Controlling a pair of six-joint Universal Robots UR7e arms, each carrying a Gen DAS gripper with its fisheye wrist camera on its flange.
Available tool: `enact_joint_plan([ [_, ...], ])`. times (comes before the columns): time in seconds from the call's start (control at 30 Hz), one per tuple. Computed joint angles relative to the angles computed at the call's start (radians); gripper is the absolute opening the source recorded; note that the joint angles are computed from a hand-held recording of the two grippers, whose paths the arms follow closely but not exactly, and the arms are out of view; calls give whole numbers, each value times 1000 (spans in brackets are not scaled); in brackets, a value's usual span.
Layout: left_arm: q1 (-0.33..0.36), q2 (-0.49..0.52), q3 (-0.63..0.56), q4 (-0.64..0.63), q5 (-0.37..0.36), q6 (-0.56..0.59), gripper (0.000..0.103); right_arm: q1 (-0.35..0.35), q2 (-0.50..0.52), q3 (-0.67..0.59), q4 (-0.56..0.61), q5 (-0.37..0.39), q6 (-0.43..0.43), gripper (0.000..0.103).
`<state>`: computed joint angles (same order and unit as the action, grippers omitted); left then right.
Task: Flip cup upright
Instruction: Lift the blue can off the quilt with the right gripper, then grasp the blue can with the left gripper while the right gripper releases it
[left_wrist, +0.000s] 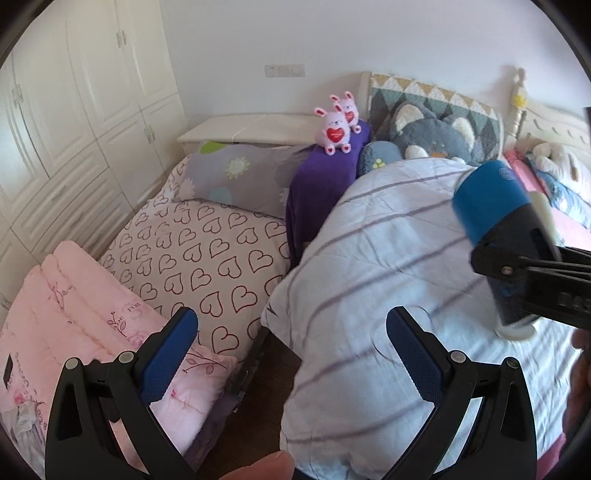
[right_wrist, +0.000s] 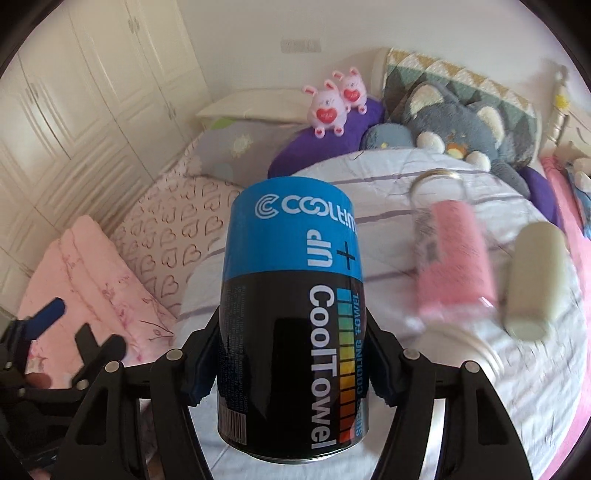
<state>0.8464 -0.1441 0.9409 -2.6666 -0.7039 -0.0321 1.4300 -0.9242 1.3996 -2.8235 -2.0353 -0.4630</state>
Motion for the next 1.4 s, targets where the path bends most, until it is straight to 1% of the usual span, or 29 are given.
enact_joint_plan([
  [0.1, -23, -40, 93, -44, -14, 9, 103, -4, -89, 145, -103, 5, 25, 67],
  [0.17, -38, -54, 133, -57, -23, 8, 103, -17, -147, 242, -169, 5, 56, 67],
  [0.27, -58, -73, 188, -65, -39, 8, 103, -48, -225, 380, -253, 6, 126, 67],
  [0.37, -76, -89, 242, -76, -57, 12, 103, -74, -268, 468, -304, 8, 185, 67],
  [0.43, -86, -97, 268, -80, -61, 14, 103, -89, -289, 511, -329, 13, 210, 67],
  [0.53, -100, -107, 298, -80, -61, 9, 103, -105, -298, 549, -368, 27, 232, 67],
  [0.63, -111, -119, 331, -96, -53, 5, 103, -119, -293, 560, -385, 48, 258, 67],
  [0.77, -114, -135, 358, -93, -38, -6, 103, -133, -273, 552, -394, 57, 273, 67],
  [0.9, -113, -138, 359, -83, -21, -16, 103, -139, -251, 551, -414, 38, 272, 67],
  [0.97, -113, -140, 360, -82, -18, -20, 103, -140, -240, 558, -431, 14, 263, 67],
  [1.0, -113, -141, 363, -84, -19, -21, 103, -140, -239, 563, -439, 12, 263, 68],
  [1.03, -115, -139, 362, -86, -18, -21, 103, -143, -241, 568, -450, 20, 265, 72],
  [1.07, -115, -140, 362, -85, -18, -21, 103, -140, -241, 574, -462, 10, 265, 84],
  [1.27, -127, -140, 372, -98, -24, -16, 103, -129, -262, 601, -511, -13, 229, 85],
  [1.4, -141, -146, 387, -107, -21, -16, 103, -124, -300, 634, -548, 3, 207, 85],
])
